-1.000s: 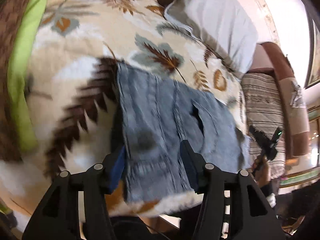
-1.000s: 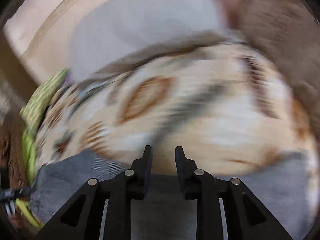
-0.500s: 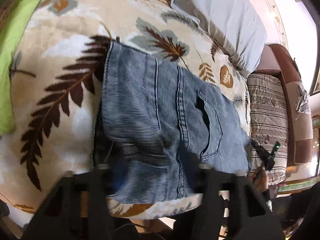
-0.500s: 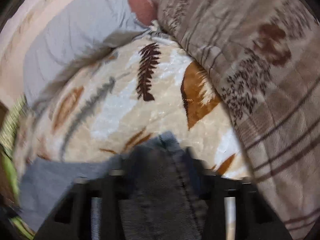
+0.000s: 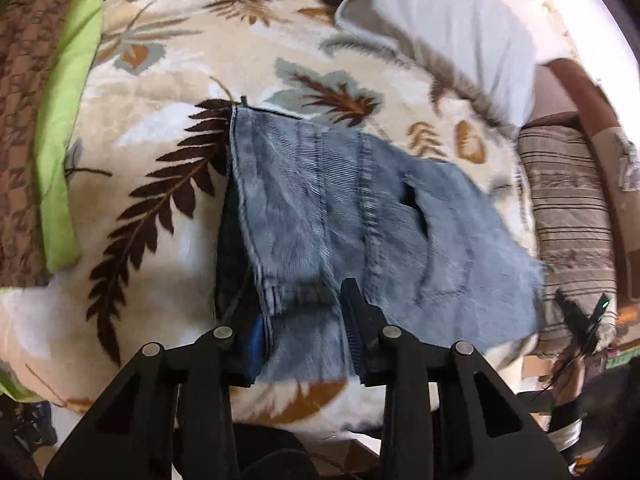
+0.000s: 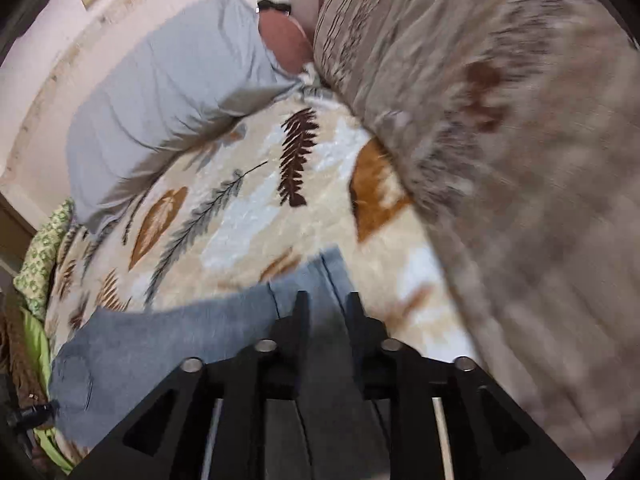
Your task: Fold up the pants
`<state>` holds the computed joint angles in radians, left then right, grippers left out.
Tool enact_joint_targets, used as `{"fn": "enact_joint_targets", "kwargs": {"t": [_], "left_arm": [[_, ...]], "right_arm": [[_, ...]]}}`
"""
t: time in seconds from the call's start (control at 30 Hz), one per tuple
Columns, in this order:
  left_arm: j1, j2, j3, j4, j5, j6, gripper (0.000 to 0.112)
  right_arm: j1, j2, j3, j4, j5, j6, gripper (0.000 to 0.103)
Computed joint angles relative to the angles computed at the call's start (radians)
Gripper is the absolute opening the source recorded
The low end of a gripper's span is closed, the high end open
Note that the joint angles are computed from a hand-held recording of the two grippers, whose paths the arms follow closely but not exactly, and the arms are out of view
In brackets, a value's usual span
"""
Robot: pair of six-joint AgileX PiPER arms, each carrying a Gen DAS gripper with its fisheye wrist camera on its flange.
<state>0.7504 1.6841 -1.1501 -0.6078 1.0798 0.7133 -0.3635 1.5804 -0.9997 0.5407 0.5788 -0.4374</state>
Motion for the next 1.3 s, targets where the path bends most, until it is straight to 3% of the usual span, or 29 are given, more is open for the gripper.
{"fn": "enact_joint_targets", "kwargs": {"t": [0.1,0.2,0.27,0.33,0.47,0.63,0.73,0.83,0.87,0.9,0.93,0.97,1.03,1.13,1.2,1.3], "left_arm": [[0.028,-0.064,0.062,-0.042,0.000,0.060,0.047],[-0.011,-0.082,0.099,-0.009,-0.054,0.038,0.047],[-0.045,-0.070,0.103,0.031,-0.089,-0.001,0.047],[-0.082,-0.065,0.104,0.088,-0.130,-0.065,0.047],[-0.119,-0.055,0.125,0.139,-0.205,-0.099,0.043],[-0.175,-0.054,0.151,0.211,-0.283,-0.158,0.042],[-0.138,-0.086,0.140,0.212,-0.223,-0.137,0.042],[-0.089,-0.151,0.124,0.188,-0.143,-0.068,0.042],[-0.084,-0.180,0.120,0.178,-0.115,-0.032,0.042],[-0.101,-0.204,0.109,0.181,-0.086,-0.014,0.043],[-0.139,-0.227,0.091,0.192,-0.057,-0.010,0.047],[-0.195,-0.245,0.073,0.208,-0.042,-0.024,0.050],[-0.326,-0.257,0.041,0.236,-0.038,-0.073,0.067],[-0.555,-0.195,-0.049,0.287,-0.035,-0.180,0.070],[-0.711,-0.103,-0.162,0.327,0.009,-0.260,0.070],[-0.921,0.070,-0.382,0.387,0.070,-0.354,0.070]], "right_arm": [[-0.071,-0.102,0.150,0.028,-0.020,-0.064,0.041],[-0.109,-0.112,0.237,0.131,-0.042,-0.148,0.041],[-0.109,-0.099,0.273,0.205,-0.070,-0.200,0.033],[-0.119,-0.108,0.296,0.275,-0.080,-0.250,0.016],[-0.170,-0.211,0.346,0.420,-0.054,-0.381,0.013],[-0.097,-0.145,0.374,0.294,-0.167,-0.259,0.013],[-0.146,-0.186,0.407,0.408,-0.130,-0.351,0.019],[-0.253,-0.277,0.443,0.483,-0.023,-0.448,0.022],[-0.290,-0.301,0.455,0.499,0.011,-0.476,0.024],[-0.339,-0.324,0.468,0.524,0.058,-0.511,0.033],[-0.375,-0.337,0.480,0.539,0.090,-0.534,0.041],[-0.402,-0.334,0.490,0.567,0.114,-0.566,0.042],[-0.450,-0.305,0.508,0.633,0.164,-0.638,0.043],[-0.482,-0.206,0.543,0.770,0.221,-0.767,0.043],[-0.482,-0.149,0.575,0.863,0.243,-0.867,0.043],[-0.470,-0.084,0.590,0.949,0.260,-0.946,0.051]]}}
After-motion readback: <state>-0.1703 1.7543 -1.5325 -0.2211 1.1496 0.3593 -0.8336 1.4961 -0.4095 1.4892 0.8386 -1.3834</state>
